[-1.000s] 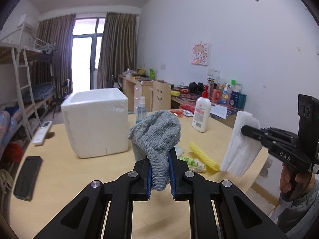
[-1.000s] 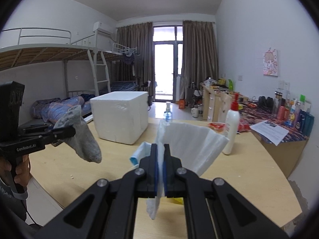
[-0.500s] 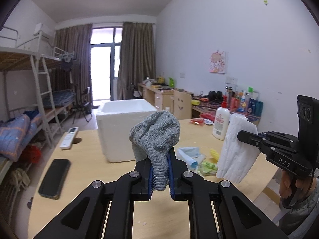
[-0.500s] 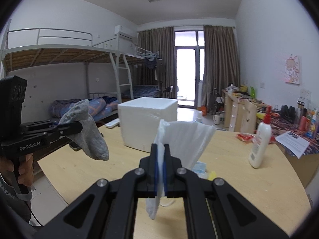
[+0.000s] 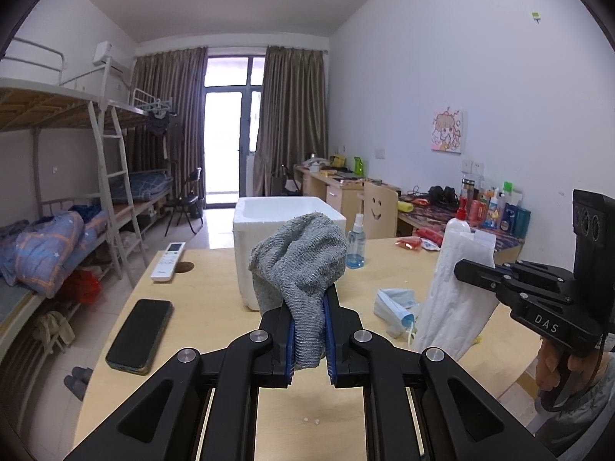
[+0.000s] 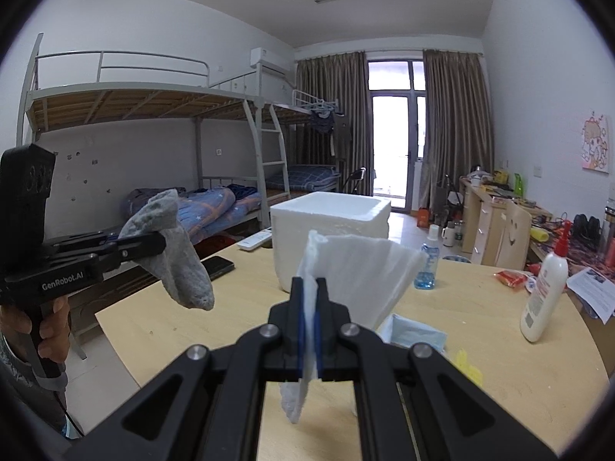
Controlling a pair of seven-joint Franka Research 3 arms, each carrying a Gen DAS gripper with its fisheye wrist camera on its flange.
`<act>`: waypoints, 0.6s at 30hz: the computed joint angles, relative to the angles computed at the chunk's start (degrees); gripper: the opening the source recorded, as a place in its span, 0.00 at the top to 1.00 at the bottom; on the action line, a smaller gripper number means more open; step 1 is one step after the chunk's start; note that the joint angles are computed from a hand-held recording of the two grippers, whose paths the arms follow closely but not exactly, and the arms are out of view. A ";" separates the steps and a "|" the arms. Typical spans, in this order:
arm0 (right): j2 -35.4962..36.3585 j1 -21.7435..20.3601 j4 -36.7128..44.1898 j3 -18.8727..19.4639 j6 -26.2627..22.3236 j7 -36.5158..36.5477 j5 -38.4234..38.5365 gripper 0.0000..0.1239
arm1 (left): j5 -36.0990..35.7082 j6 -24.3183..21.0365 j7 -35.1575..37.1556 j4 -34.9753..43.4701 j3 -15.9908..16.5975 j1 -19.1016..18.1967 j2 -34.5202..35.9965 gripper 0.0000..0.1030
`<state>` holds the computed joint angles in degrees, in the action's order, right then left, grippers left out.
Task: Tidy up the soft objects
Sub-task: 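Carry the grey sock and white towel toward the white foam box with both tools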
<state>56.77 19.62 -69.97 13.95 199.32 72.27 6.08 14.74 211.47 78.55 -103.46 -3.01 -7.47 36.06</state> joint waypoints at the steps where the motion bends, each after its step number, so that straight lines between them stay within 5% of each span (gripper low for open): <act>1: 0.22 -0.01 0.39 0.12 -0.25 -0.01 -0.18 0.95 | -0.11 0.12 0.08 -0.10 0.09 -0.02 -0.07 0.88; 9: 2.33 0.76 5.14 0.13 -3.79 -1.00 0.13 0.95 | -0.27 -1.08 -0.03 1.87 -0.09 -0.13 0.85 0.88; 18: 4.73 3.58 12.63 -3.93 -8.57 -2.58 4.06 0.95 | 0.19 -3.08 -0.37 5.77 0.24 -0.25 2.20 0.88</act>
<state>61.50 23.20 -57.34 10.02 190.75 69.70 10.14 14.93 208.39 78.18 -97.69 -2.78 -7.73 38.26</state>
